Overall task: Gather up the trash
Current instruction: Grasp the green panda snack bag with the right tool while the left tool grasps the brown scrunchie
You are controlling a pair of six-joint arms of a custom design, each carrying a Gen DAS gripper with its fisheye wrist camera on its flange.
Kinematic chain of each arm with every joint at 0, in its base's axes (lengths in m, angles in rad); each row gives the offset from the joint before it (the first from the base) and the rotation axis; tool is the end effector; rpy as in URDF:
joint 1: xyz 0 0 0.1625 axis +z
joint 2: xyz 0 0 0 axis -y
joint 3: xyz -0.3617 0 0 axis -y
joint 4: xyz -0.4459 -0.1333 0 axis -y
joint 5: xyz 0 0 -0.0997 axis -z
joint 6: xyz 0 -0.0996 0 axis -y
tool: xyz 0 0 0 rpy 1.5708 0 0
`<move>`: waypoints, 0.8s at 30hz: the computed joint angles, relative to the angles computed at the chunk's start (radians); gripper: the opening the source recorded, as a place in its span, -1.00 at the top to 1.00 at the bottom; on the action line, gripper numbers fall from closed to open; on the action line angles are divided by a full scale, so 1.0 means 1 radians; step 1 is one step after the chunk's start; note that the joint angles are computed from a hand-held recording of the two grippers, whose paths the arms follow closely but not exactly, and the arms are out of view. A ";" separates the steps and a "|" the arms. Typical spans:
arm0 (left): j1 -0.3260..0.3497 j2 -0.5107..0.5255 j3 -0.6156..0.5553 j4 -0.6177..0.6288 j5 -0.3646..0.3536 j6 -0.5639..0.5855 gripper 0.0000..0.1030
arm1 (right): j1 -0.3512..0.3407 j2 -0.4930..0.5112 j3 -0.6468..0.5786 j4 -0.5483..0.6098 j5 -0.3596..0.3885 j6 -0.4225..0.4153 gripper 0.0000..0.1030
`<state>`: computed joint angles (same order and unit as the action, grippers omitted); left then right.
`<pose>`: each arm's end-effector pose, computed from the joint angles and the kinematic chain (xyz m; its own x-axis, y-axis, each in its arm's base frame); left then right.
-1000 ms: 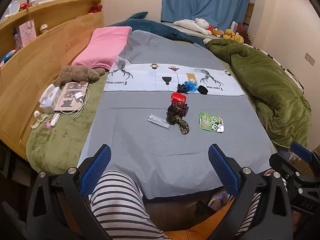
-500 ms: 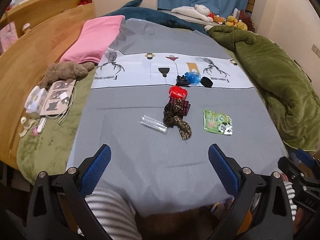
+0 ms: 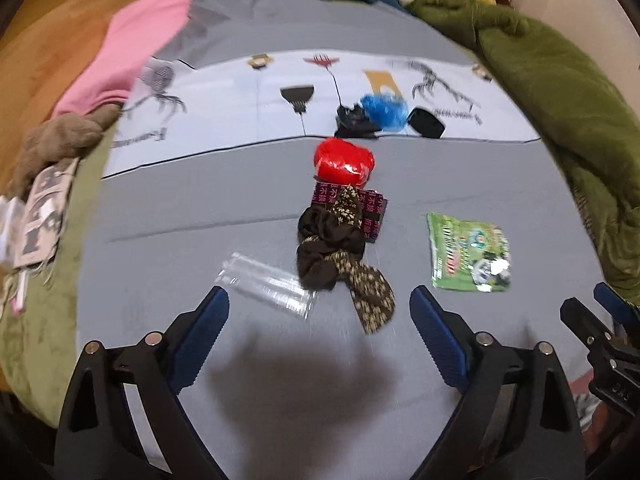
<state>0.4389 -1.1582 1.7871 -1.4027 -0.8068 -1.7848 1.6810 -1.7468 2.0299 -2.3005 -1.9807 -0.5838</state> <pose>-0.3883 -0.4057 0.1100 -0.6482 -0.4737 -0.5963 0.0035 0.7811 -0.6244 0.1474 -0.4809 0.3547 -0.7217 -0.4355 0.5380 -0.5957 0.7867 -0.1623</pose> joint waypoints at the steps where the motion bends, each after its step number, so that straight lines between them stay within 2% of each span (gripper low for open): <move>1: 0.018 0.007 0.000 -0.013 0.002 0.021 -0.71 | -0.005 0.026 -0.005 -0.018 -0.012 0.001 -0.84; 2: 0.043 0.020 -0.003 -0.024 0.003 0.045 -0.70 | -0.013 0.074 -0.019 -0.040 -0.041 0.004 -0.84; 8: 0.133 0.055 0.003 -0.107 -0.004 0.147 -0.70 | -0.050 0.223 -0.076 -0.088 -0.051 0.018 -0.83; 13: 0.180 0.081 0.000 -0.144 -0.014 0.185 -0.69 | -0.082 0.325 -0.100 -0.185 -0.069 -0.021 -0.80; 15: 0.194 0.087 0.002 -0.168 -0.022 0.201 -0.60 | -0.092 0.348 -0.110 -0.170 -0.082 -0.007 -0.62; 21: 0.207 0.095 0.005 -0.193 -0.021 0.209 -0.58 | -0.090 0.351 -0.077 -0.243 -0.092 -0.084 -0.64; 24: 0.207 0.094 0.009 -0.197 -0.014 0.211 -0.53 | -0.089 0.346 -0.064 -0.263 -0.095 -0.092 -0.61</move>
<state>0.6462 -1.0643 1.7957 -1.5993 -0.8212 -1.5739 1.5916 -1.4004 1.9660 -2.5640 -2.0753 -0.6755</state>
